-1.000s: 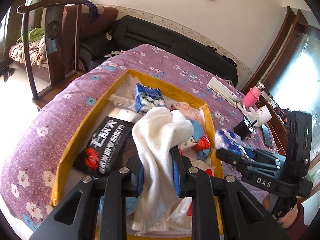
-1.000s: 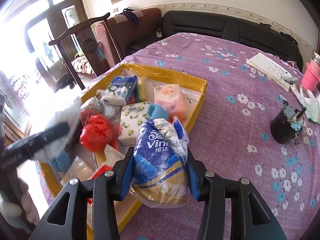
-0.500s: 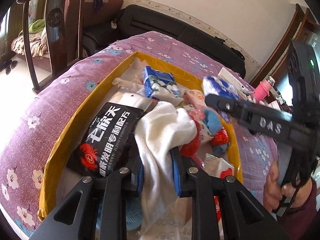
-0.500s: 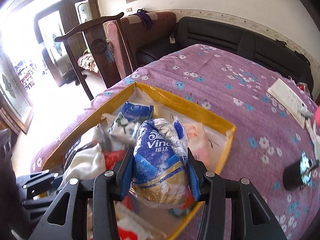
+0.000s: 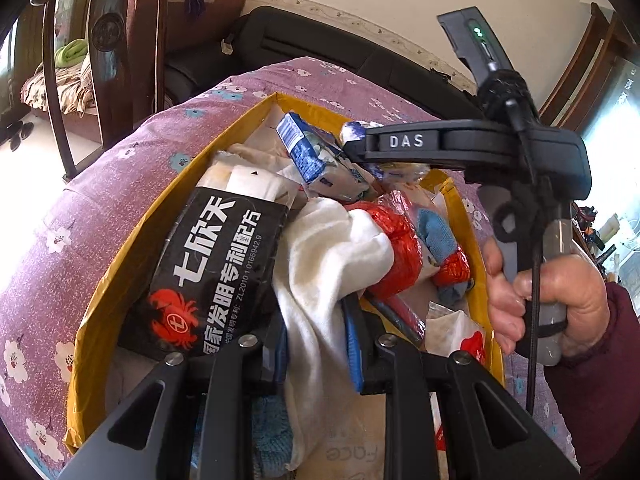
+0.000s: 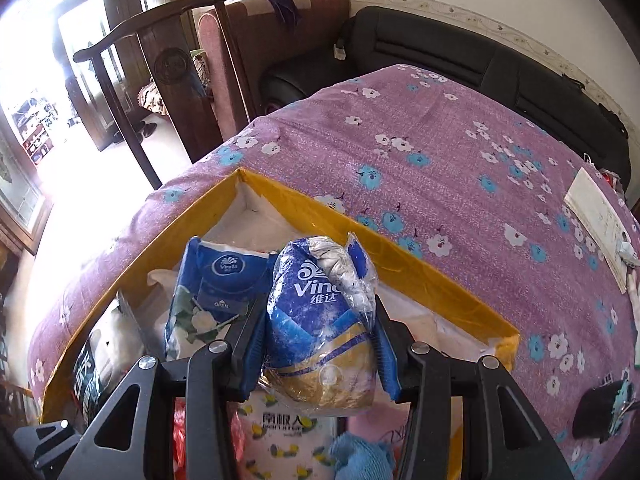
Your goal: Organize soft objects
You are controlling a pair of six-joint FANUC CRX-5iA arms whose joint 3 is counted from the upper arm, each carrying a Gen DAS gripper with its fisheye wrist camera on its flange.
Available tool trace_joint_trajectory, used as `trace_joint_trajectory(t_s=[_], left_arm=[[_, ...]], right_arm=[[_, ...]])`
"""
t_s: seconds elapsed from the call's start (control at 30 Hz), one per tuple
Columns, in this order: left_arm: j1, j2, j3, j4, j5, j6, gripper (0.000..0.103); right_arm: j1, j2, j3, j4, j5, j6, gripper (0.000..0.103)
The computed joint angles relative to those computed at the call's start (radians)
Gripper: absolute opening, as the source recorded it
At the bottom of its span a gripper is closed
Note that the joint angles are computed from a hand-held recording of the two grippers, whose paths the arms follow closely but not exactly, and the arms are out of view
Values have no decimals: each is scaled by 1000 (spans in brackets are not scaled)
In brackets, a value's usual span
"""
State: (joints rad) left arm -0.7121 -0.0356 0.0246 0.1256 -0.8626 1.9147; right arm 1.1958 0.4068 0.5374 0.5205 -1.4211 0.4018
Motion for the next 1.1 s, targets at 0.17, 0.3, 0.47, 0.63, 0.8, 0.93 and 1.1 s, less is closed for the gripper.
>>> trace_joint_trajectory(t_s=[0.17,0.3,0.47,0.63,0.8,0.93,1.1], left_arm=[[-3,1,4,-10,-3,9,23],[-8,6,13,-27,-7,21,24],[-17,8,21,-50,-10,40,24],[-26,3,24,-75,-15,58,24],[-31,-6,16,-83,-6,67,25],[-31,-6,16,-76,-6,55,33],[-53,8,49,-114,-36,75,42]], right_arm=[[-17,29,41,-48,-18,15,51],[-14,22,32,-40,-2,4,54],[5,-10,-1,-1,29,-38,66],[54,-58,-47,87,33,-91,75],[126,-102,-101,181,-10,-133,82],[196,-153,-175,240,-55,-195,84],[271,-219,-274,276,-97,-302,86]])
